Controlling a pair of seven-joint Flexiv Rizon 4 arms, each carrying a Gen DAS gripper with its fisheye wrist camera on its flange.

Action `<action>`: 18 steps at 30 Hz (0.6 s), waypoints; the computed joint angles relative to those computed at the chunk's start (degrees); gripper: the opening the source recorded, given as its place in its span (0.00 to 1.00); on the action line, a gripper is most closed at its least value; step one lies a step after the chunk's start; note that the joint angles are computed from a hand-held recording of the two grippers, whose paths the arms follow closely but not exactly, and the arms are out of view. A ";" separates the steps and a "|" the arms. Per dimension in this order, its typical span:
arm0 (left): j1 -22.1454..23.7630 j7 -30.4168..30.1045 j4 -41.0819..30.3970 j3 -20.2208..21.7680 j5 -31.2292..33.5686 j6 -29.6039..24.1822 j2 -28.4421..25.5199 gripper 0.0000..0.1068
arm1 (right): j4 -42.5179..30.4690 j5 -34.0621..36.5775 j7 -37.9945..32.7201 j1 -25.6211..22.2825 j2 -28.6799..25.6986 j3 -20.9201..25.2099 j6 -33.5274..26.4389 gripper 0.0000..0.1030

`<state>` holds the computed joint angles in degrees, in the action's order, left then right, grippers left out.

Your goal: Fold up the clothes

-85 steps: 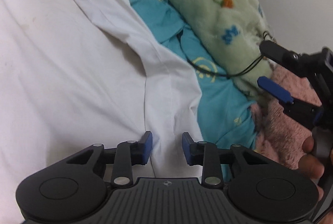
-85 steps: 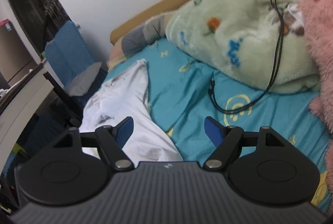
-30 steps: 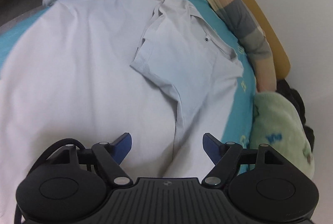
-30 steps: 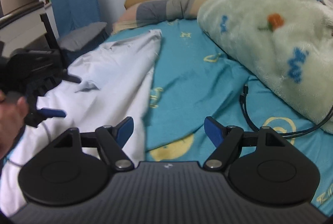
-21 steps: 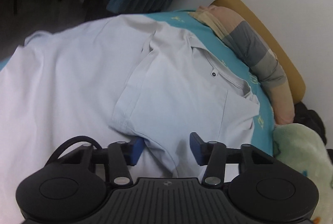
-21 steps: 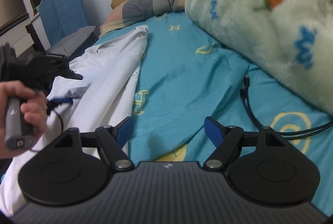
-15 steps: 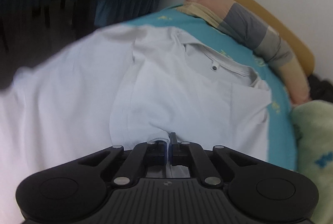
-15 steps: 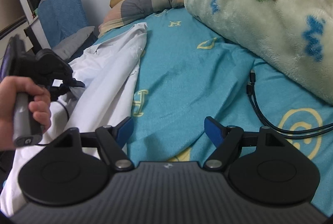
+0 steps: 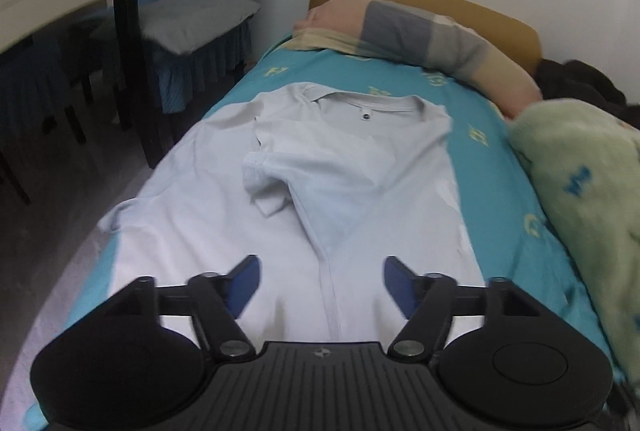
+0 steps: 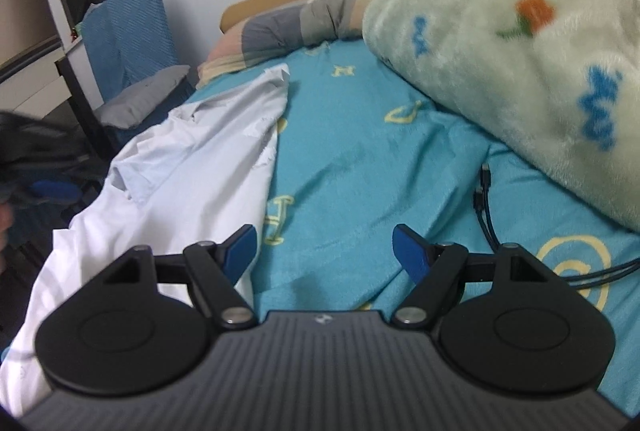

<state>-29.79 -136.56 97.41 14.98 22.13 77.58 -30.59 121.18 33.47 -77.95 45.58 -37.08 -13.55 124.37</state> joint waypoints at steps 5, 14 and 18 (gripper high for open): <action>-7.39 -8.24 10.44 3.56 10.10 0.94 11.84 0.90 | 1.91 1.89 -4.02 3.01 2.00 -1.18 2.21 0.74; -10.05 -24.50 18.30 2.88 26.10 6.78 21.92 0.95 | 7.85 7.53 -16.17 10.39 9.55 -2.09 0.94 0.74; -8.37 -26.85 19.02 1.78 31.42 6.58 25.20 0.95 | 7.70 8.17 -20.71 12.65 11.47 -3.27 -2.54 0.74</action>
<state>-38.16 -163.41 116.44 16.76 53.55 84.15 -5.38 128.88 41.64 -98.66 58.23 -25.61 -16.82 121.83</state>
